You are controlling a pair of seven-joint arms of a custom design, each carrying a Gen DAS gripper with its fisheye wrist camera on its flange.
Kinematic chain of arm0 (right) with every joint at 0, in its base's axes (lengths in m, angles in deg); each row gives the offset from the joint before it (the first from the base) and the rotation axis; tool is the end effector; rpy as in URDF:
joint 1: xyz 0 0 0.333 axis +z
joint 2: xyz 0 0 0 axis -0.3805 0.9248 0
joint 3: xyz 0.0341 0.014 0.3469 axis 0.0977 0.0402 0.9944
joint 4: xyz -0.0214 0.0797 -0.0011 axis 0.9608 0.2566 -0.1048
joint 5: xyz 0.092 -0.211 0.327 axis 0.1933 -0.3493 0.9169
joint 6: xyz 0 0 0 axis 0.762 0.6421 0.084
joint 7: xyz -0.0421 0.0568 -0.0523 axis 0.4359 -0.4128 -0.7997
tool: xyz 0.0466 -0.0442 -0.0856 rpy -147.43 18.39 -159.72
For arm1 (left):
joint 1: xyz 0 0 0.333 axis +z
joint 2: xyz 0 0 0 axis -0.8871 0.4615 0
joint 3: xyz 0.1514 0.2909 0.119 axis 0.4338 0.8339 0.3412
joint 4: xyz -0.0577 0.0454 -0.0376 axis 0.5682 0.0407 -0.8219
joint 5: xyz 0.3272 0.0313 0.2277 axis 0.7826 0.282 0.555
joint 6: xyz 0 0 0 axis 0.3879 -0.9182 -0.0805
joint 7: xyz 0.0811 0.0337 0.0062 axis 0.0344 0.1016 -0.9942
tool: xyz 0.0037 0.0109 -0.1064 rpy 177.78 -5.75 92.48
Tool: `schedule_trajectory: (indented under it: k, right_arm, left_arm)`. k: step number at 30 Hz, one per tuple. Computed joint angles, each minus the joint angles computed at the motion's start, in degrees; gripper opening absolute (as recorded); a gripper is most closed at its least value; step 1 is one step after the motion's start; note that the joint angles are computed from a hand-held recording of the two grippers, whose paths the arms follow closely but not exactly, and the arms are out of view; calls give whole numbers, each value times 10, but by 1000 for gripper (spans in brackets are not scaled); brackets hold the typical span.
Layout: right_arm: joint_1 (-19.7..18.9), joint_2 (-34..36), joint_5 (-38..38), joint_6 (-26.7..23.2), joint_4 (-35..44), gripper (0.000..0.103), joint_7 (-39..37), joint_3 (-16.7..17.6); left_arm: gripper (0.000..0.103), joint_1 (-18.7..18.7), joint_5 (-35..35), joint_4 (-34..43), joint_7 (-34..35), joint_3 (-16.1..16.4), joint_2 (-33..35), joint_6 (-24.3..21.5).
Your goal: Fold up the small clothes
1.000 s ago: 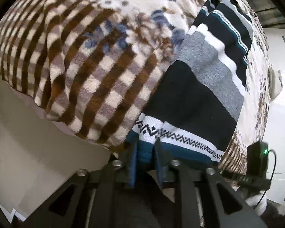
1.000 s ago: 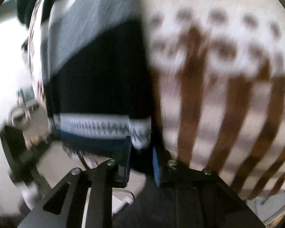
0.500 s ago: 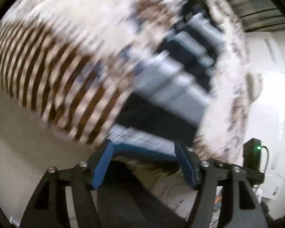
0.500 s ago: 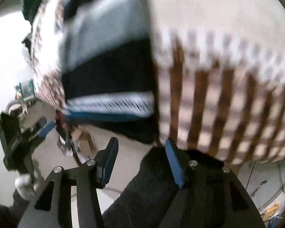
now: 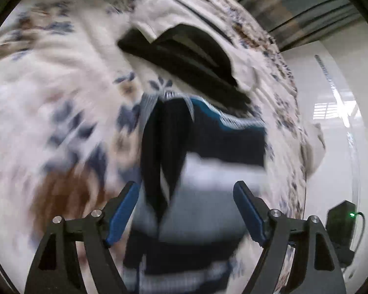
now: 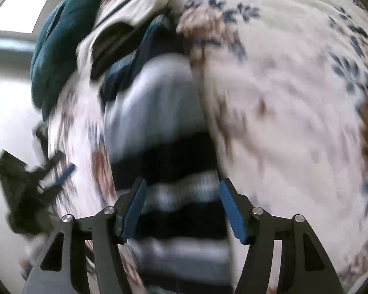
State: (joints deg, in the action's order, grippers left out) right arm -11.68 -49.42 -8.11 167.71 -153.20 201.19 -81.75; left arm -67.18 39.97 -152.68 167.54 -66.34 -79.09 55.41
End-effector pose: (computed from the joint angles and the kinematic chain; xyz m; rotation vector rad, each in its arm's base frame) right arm 0.3148 0.0919 0.6881 -1.2166 2.3810 0.2752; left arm 0.5231 -0.1306 0.6033 1.8597 -2.0526 0.7789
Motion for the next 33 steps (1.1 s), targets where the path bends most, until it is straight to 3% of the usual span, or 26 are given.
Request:
schedule_trajectory:
  k: [3,4,5,7,10,12,13,14,19,26,29,30,31,33]
  right_arm:
    - [-7,75,-1,77,12,41,-29,-13]
    - [-7,93,-2,97,15,41,-37,-12]
    - [-10,115,-9,107,26,44,-43,-12]
    - [-11,160,-1,137,42,56,-54,-21]
    - [-7,208,28,164,47,57,-71,-33]
    - [-12,232,40,154,58,53,-65,-36]
    - [-13,233,44,166,55,27,-68,-34]
    - [-15,241,38,169,61,12,-70,-31]
    - [-24,271,-9,161,91,7,-50,-13]
    - [-28,323,-28,107,124,9,-40,-18]
    - [-30,310,-6,90,128,26,-63,-24]
    - [-29,297,-1,89,123,36,-75,-25]
    - [-26,277,4,92,114,48,-85,-24]
    - [-22,246,14,94,95,54,-94,-22]
  left_arm:
    - [71,-5,8,69,11,-15,100,13]
    - [40,-5,20,82,15,-21,114,15]
    - [23,-7,44,93,24,-28,123,23]
    - [15,-7,64,98,57,-37,122,33]
    - [13,1,40,84,109,-36,102,38]
    - [12,8,20,88,117,-29,100,35]
    - [12,12,5,95,116,-25,103,30]
    - [12,15,-2,107,118,-24,113,26]
    - [12,17,33,164,99,-36,179,1]
    - [21,35,44,222,93,-55,237,-64]
    - [52,45,35,224,113,-56,221,-89]
    - [67,54,15,208,126,-55,201,-93]
    - [68,58,0,197,133,-52,189,-96]
    - [68,68,-36,162,141,-42,155,-120]
